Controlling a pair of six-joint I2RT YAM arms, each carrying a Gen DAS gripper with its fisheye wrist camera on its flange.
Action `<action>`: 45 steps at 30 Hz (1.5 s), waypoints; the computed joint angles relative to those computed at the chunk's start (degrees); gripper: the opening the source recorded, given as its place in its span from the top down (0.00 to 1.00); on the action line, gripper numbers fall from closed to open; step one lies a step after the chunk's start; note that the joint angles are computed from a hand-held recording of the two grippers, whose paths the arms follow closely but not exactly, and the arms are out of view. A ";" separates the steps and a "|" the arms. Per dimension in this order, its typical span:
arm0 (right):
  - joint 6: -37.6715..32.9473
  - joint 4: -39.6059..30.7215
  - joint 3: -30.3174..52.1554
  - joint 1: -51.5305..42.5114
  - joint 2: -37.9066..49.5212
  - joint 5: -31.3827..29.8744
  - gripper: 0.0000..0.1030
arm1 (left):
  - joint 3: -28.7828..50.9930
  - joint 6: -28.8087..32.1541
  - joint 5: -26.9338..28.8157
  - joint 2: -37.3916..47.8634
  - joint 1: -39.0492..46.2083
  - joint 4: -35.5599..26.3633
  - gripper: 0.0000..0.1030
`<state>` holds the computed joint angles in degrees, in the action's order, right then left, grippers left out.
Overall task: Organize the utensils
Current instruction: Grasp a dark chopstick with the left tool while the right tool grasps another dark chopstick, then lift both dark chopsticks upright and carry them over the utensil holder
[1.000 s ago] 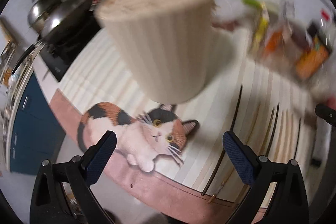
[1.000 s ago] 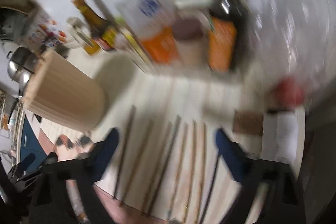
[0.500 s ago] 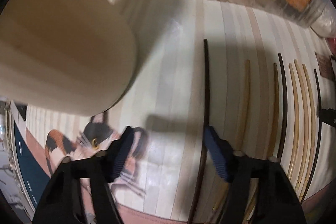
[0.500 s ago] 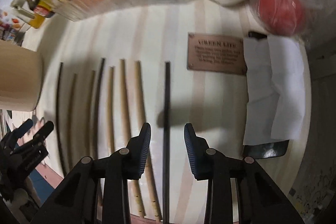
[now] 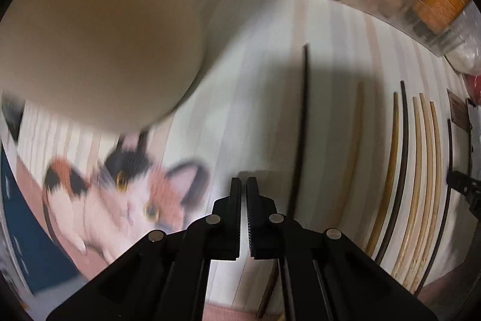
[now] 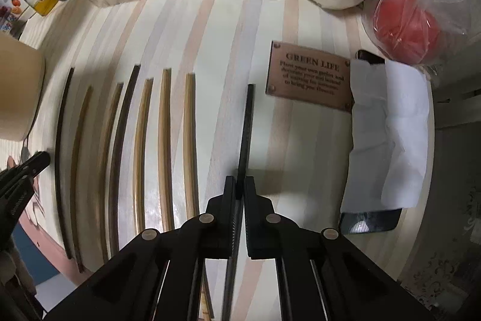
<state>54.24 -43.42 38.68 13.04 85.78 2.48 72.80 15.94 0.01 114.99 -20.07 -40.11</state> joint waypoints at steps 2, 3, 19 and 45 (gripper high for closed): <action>0.46 -1.53 -0.79 1.52 -1.79 -1.00 0.95 | -1.63 -0.29 1.42 -1.47 2.71 -2.14 0.99; 0.95 -2.35 -1.39 2.53 -2.93 -1.65 0.95 | -2.47 -0.42 1.87 -2.19 3.97 -3.10 0.99; -0.56 -8.86 -2.63 -1.82 -10.62 -5.78 0.95 | 5.38 4.03 7.22 0.91 -0.48 -5.98 0.68; -0.97 -11.27 3.34 4.34 -2.64 -11.63 0.95 | 1.73 5.85 6.39 2.75 9.72 -7.78 0.92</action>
